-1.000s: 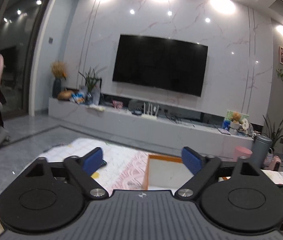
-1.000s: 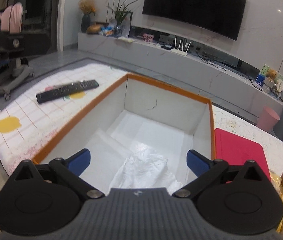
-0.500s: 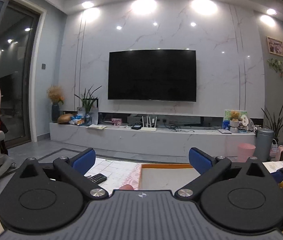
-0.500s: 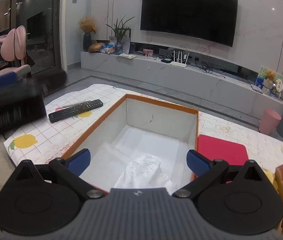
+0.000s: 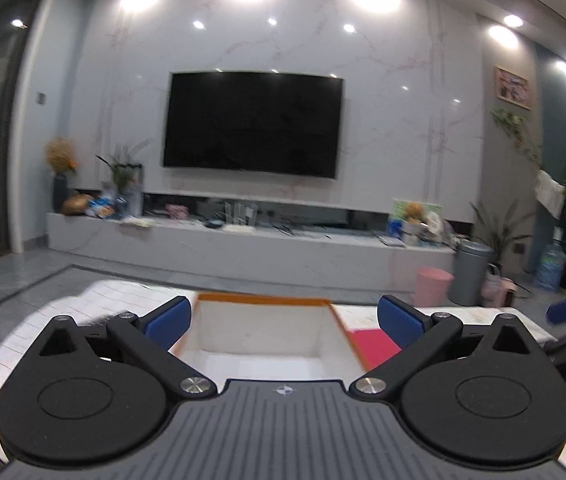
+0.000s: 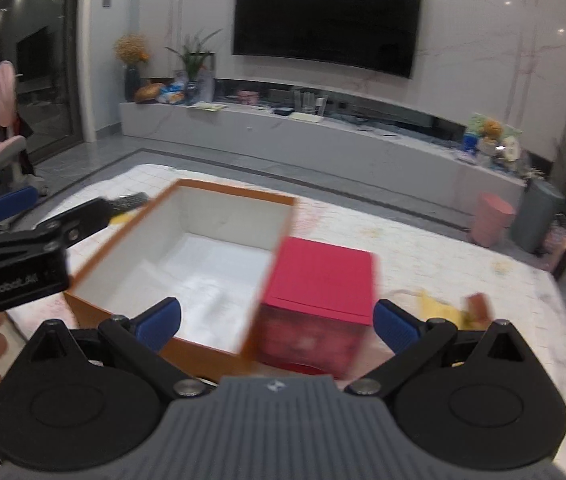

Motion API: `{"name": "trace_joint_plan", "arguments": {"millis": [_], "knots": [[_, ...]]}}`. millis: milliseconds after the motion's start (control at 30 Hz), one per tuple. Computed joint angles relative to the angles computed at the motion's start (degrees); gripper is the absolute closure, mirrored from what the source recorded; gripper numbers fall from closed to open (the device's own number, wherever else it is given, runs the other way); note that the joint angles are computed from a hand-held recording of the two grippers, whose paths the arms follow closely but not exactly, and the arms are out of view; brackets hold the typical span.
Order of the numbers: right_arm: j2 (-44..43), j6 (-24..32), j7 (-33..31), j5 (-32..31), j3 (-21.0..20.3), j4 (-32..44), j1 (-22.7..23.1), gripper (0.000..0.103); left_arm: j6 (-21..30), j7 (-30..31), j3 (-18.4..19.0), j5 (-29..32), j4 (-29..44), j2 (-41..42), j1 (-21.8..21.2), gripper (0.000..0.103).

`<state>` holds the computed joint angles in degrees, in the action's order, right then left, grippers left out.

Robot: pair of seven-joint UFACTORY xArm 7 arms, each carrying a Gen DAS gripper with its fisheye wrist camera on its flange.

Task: Organize soft objects
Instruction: 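Move the right gripper back to the brown plush dog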

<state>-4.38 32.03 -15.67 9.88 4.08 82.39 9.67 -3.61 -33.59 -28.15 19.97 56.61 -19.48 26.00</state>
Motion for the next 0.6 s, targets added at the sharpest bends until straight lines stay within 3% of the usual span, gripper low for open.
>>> {"name": "trace_joint_plan", "arguments": {"millis": [200,367,567,600], "knots": [[-3.4,-0.7,2.3,-4.2,-2.6,-3.2,-4.0,0.003,0.8,-0.5,-3.5,2.7,1.6,1.3,0.0,0.000],[-4.0,-1.6,4.1,-5.1,-4.5,-4.9,-7.2,0.003,1.6,-1.7,-3.3,3.5,2.5,3.1,-3.8,0.000],[-3.7,-6.5,7.3,-4.7,-6.3,-9.3,-10.6,0.003,1.0,-6.9,-8.8,8.4,3.2,4.5,-0.8,0.000],[-3.4,-7.8,6.9,-3.2,-6.8,-10.2,-10.8,0.003,0.6,-7.1,-8.3,8.7,2.6,4.7,-1.7,0.000]]}}
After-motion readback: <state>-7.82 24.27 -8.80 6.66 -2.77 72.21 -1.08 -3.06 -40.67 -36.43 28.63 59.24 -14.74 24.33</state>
